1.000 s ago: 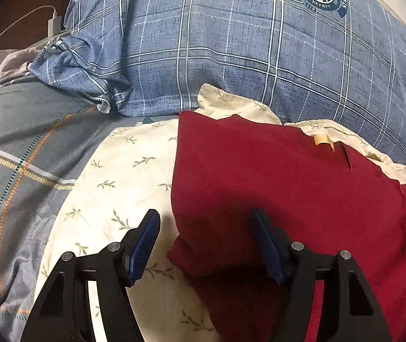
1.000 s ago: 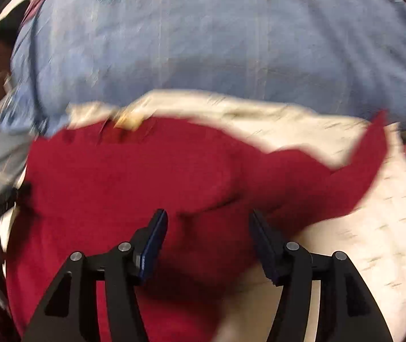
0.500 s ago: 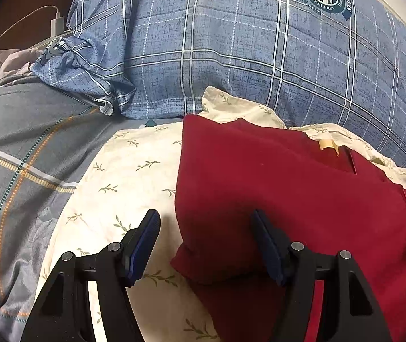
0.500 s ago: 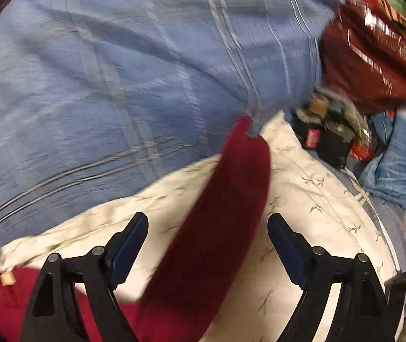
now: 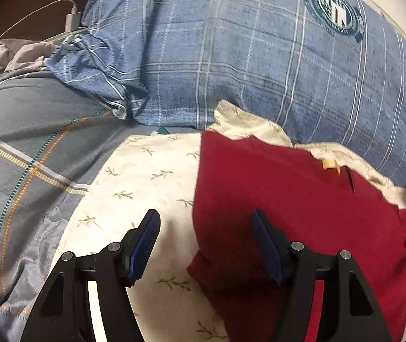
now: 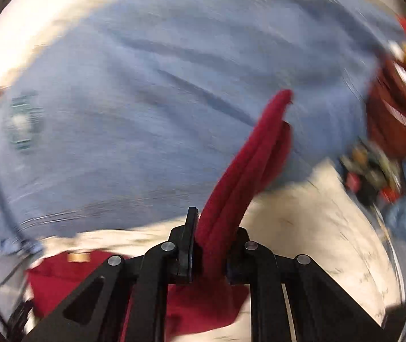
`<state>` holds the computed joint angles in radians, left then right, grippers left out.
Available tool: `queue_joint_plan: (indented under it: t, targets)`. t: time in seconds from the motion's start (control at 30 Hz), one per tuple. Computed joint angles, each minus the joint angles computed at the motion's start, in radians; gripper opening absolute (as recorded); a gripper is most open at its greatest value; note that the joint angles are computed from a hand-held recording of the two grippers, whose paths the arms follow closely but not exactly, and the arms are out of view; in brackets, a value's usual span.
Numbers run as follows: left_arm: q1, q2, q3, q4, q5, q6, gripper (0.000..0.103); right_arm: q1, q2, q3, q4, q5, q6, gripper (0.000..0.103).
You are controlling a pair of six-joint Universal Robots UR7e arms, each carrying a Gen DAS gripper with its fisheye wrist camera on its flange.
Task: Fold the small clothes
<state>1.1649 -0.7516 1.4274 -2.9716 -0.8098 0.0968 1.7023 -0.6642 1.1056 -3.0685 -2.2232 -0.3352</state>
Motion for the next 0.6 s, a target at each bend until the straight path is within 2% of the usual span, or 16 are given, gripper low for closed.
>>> queue_joint_plan:
  t: [0.13, 0.3, 0.33, 0.4, 0.47, 0.5, 0.53, 0.6]
  targets:
    - [0.000, -0.024, 0.027, -0.037, -0.004, -0.011, 0.066, 0.062, 0.036, -0.010, 0.061, 0.152, -0.063, 0.015]
    - [0.005, -0.055, 0.059, -0.098, -0.034, -0.003, 0.066, 0.083, 0.131, -0.073, 0.245, 0.333, -0.091, 0.015]
    - [0.008, -0.060, 0.063, -0.104, -0.043, -0.003, 0.066, 0.086, 0.156, -0.093, 0.276, 0.349, -0.099, 0.019]
    - [0.015, -0.066, 0.063, -0.097, -0.064, -0.013, 0.066, 0.089, 0.207, -0.118, 0.319, 0.343, -0.118, 0.020]
    - [0.021, -0.067, 0.058, -0.082, -0.081, -0.026, 0.066, 0.086, 0.260, -0.148, 0.390, 0.313, -0.106, 0.037]
    - [0.024, -0.066, 0.051, -0.073, -0.088, -0.032, 0.066, 0.085, 0.281, -0.164, 0.442, 0.287, -0.089, 0.054]
    - [0.027, -0.065, 0.045, -0.061, -0.094, -0.038, 0.066, 0.084, 0.296, -0.171, 0.495, 0.249, -0.075, 0.058]
    - [0.031, -0.064, 0.038, -0.046, -0.101, -0.046, 0.066, 0.083, 0.294, -0.150, 0.516, 0.217, -0.082, 0.058]
